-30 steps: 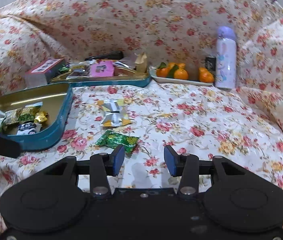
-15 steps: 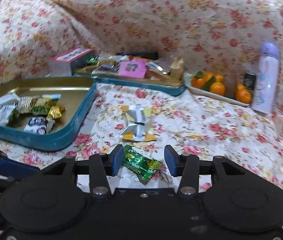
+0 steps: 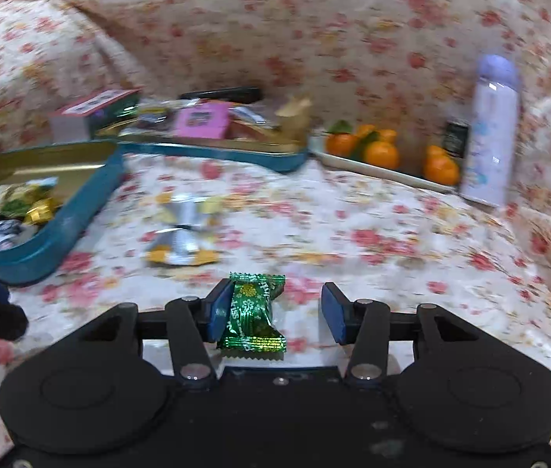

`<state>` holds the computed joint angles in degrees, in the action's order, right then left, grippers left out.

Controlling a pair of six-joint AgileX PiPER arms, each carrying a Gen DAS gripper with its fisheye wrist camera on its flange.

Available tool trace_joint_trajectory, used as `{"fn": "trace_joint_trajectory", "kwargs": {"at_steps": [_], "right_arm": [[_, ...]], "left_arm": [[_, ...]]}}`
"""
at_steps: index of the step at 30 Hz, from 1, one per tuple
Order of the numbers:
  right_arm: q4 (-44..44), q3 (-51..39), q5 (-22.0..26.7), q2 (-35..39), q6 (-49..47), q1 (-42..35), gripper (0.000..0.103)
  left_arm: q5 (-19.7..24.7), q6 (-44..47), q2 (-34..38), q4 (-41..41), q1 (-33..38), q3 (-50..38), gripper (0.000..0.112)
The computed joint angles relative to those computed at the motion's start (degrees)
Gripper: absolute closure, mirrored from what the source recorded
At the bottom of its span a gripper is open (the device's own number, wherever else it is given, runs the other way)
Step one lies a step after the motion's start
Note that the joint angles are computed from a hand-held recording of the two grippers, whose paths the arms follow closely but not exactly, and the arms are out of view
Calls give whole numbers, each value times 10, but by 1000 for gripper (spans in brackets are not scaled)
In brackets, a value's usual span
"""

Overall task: Organize snacks
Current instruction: 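Close the right gripper on the green candy while the left lowers onto a silver-yellow packet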

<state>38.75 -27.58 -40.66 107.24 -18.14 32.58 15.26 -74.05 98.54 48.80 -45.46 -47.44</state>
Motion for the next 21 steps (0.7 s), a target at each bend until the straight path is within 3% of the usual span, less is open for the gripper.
{"fn": "trace_joint_trajectory", "kwargs": {"at_steps": [3, 7, 10, 14, 21], "right_arm": [[-72, 1, 26, -11, 65, -52, 57], [-59, -17, 34, -2, 33, -63, 60], [-165, -8, 30, 0, 131, -105, 57], [-350, 22, -24, 5, 315, -186, 59], [-338, 25, -31, 7, 304, -177, 57]], "left_arm": [[8, 69, 20, -69, 5, -45, 78], [31, 146, 56, -146, 15, -111, 78], [44, 188, 82, -194, 26, -154, 78], [62, 242, 124, -260, 43, -213, 78], [99, 233, 190, -284, 56, -295, 78]]}}
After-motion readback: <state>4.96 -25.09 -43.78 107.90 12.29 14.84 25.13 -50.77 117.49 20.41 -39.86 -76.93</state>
